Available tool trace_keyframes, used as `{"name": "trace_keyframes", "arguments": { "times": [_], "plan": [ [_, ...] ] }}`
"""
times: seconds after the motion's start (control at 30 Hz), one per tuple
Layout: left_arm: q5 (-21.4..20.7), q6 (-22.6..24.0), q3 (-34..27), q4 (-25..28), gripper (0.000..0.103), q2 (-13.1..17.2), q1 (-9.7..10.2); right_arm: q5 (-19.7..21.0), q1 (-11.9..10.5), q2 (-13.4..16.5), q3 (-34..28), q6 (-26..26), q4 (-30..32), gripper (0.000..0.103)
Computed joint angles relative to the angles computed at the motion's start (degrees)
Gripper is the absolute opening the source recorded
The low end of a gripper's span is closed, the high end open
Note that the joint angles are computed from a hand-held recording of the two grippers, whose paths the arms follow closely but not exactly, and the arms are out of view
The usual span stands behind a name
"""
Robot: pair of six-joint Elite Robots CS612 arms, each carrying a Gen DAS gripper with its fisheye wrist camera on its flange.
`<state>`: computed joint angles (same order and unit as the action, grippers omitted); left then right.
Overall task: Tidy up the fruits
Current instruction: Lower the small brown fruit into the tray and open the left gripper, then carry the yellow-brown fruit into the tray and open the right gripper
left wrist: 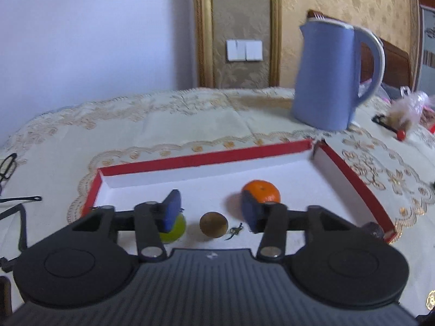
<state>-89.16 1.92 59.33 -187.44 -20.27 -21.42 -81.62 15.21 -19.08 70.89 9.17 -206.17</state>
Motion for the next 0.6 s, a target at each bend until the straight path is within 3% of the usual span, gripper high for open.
{"name": "trace_keyframes", "arguments": {
  "times": [0.07,0.13,0.2,0.27,0.4,0.53,0.6],
  "plan": [
    [2.6,-1.8,2.1,-3.3,0.067,-0.6,-0.2,0.6,-0.1,0.0,0.0,0.4,-0.3,0.027],
    [6.0,-4.2,4.6,-7.4,0.09,-1.2,-0.45,0.8,-0.2,0.0,0.1,0.5,-0.5,0.027],
    [10.8,-7.3,7.5,-12.3,0.099,-1.7,-0.83,0.4,-0.1,0.1,0.0,0.4,-0.6,0.027],
    [14.5,-9.9,10.1,-15.6,0.1,-2.2,-1.08,0.2,0.0,0.1,0.0,0.3,-0.6,0.027],
    [18.1,-13.9,13.6,-20.0,0.101,-2.5,-0.98,-0.3,0.1,0.1,-0.1,0.3,-0.3,0.027],
    [22.7,-16.7,14.7,-20.9,0.101,-2.3,-1.26,-0.9,0.2,0.1,-0.1,0.1,-0.3,0.027],
    [22.1,-17.5,14.9,-21.5,0.102,-2.4,-1.02,-1.4,0.2,0.1,-0.2,0.2,-0.3,0.027]
  ]
}}
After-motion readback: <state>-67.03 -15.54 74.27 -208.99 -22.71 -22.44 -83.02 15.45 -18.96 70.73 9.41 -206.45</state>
